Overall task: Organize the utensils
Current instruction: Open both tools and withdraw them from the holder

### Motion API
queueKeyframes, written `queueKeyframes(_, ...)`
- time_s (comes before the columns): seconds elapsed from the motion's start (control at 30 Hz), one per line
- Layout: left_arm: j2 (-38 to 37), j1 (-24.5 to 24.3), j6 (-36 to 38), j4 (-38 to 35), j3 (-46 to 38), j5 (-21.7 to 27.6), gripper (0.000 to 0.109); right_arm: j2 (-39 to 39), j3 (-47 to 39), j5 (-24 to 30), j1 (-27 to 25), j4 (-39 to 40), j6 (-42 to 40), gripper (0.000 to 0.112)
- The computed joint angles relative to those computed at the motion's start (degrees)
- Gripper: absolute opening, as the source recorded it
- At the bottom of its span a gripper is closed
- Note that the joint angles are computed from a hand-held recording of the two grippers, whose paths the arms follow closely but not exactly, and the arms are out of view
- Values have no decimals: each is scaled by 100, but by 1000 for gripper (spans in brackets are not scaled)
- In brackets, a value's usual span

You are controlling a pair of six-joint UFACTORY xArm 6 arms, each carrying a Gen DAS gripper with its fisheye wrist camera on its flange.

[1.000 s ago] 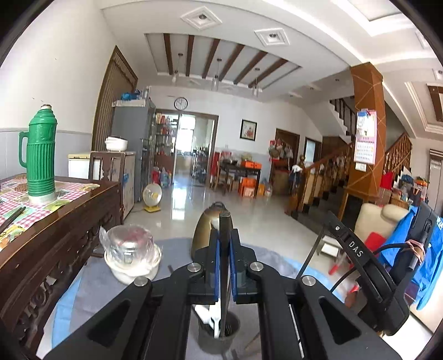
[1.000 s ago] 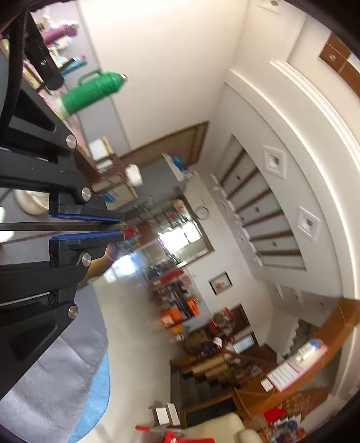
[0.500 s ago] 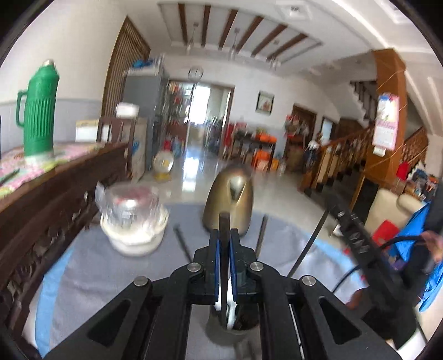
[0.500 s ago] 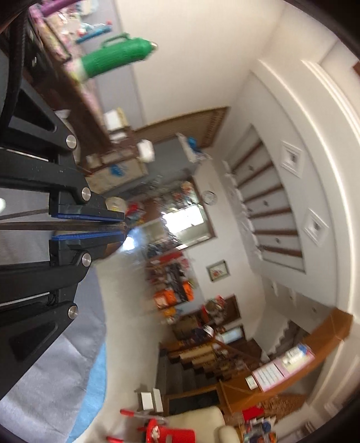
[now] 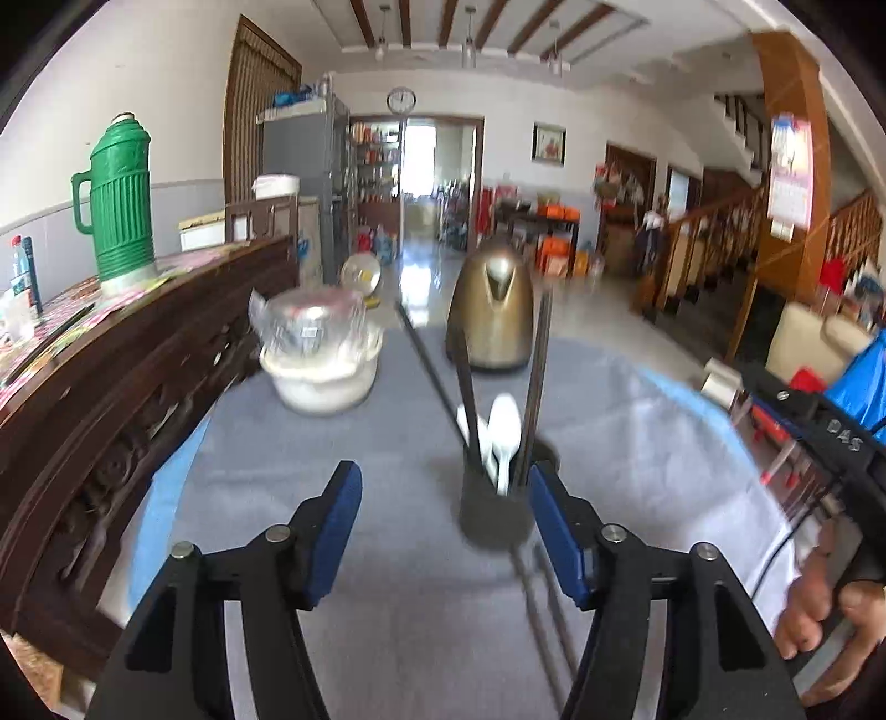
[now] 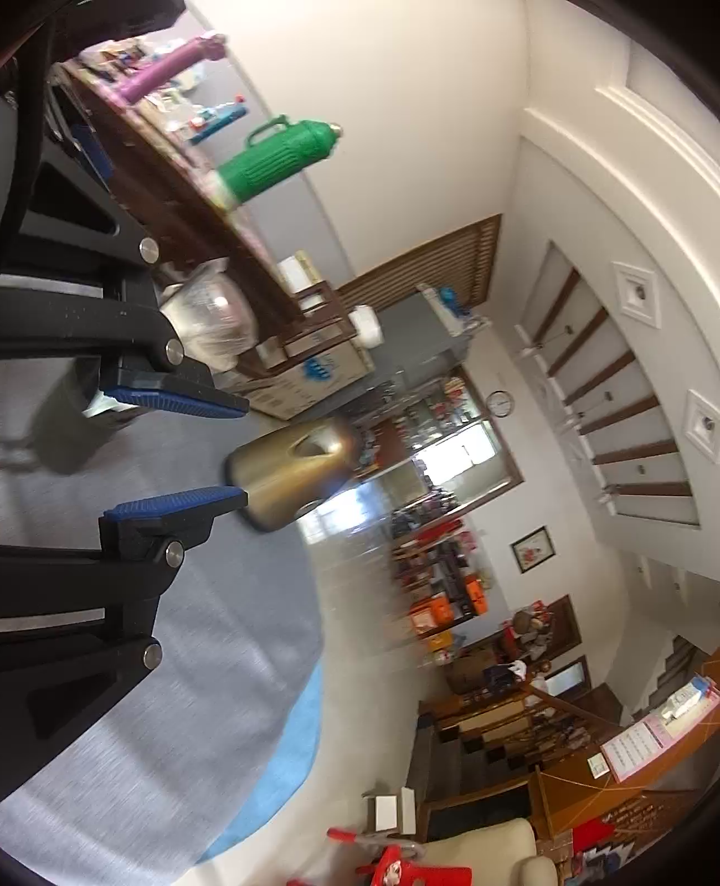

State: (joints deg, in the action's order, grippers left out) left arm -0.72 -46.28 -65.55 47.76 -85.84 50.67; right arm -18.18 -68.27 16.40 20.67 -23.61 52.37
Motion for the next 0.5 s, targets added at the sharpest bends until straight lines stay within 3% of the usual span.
queueKeyframes(0.3,-93,-777,-91,69,-17,1159,69,-1531,1363,950,209,787,-775,28)
queueKeyframes(0.5,-247,-1277,-205,465,-74,1768,72,-2167,1641,1420,499,530,-551,28)
